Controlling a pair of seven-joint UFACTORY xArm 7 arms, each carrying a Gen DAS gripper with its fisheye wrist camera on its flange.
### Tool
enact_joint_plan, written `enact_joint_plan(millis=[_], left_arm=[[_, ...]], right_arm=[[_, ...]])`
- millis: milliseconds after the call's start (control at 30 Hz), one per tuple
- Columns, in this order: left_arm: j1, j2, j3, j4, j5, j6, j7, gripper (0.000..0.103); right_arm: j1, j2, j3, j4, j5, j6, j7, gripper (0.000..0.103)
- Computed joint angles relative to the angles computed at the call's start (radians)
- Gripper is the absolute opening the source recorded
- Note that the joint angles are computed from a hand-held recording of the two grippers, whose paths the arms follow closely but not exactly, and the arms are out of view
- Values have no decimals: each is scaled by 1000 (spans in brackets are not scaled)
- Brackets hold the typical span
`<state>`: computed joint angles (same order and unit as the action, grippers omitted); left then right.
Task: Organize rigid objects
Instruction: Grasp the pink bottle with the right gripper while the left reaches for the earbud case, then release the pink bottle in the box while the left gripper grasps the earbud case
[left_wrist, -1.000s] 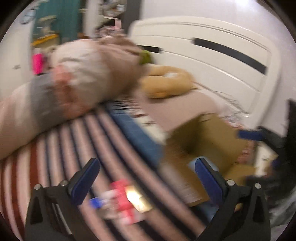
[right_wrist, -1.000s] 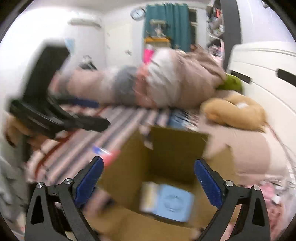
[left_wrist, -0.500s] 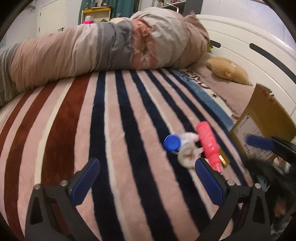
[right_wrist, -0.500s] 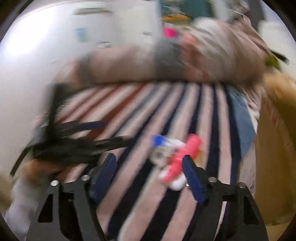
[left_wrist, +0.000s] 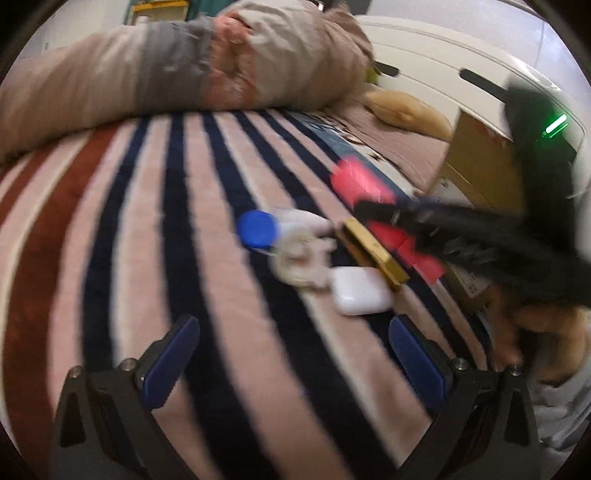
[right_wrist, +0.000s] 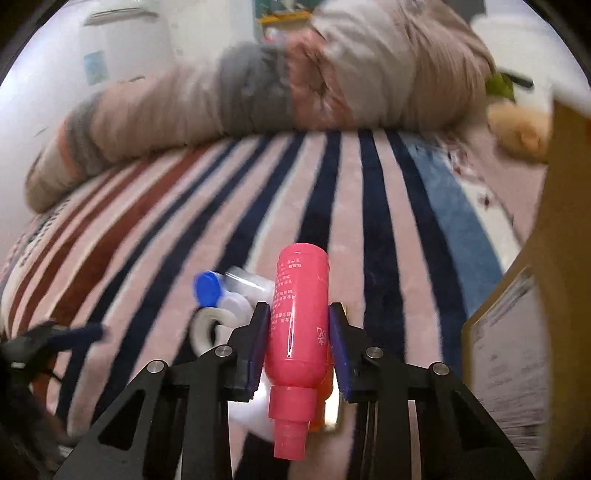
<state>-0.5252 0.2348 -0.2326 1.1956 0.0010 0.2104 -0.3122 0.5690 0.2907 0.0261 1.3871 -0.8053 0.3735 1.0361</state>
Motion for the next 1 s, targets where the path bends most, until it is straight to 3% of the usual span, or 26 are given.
enact_joint_plan(millis=[100, 167, 233, 300, 467, 533, 633, 767, 833, 900, 1000], left_arm=[[-1, 74, -47, 79, -48, 0, 53, 98], [-44, 111, -12, 129, -16, 22, 17, 90], [-90, 152, 32, 192, 34, 79, -31, 73], [-140, 179, 83, 232, 99, 107, -104, 72], [-192, 213, 130, 281, 199, 120, -206, 70], [-221, 228, 156, 310, 254, 153, -249, 50], [-231, 222, 163, 310, 307, 173, -300, 49], [-184, 212, 114, 297, 286, 167, -271, 49], [-160, 199, 91, 280, 259, 156, -245, 49], [-149, 188, 82, 269, 245, 151, -226, 49], [-145, 163, 83, 246, 241, 144, -223, 49]], right_arm=[[-3, -92, 21, -56, -21, -48, -17, 27], [-16, -161, 47, -90, -29, -80, -43, 27], [-28, -243, 69, -123, -83, -83, -21, 27], [-57, -324, 87, -167, -84, -86, -24, 27], [-137, -485, 116, -268, -53, -29, -49, 27], [-157, -550, 81, -334, 39, -42, -105, 27], [-96, -626, -45, -426, 310, -108, -278, 27], [43, -691, -194, -499, 562, -236, -462, 27], [51, -693, -198, -504, 603, -269, -492, 27], [-9, -692, -146, -498, 599, -264, -483, 27], [-17, -706, -143, -501, 650, -245, -520, 27]])
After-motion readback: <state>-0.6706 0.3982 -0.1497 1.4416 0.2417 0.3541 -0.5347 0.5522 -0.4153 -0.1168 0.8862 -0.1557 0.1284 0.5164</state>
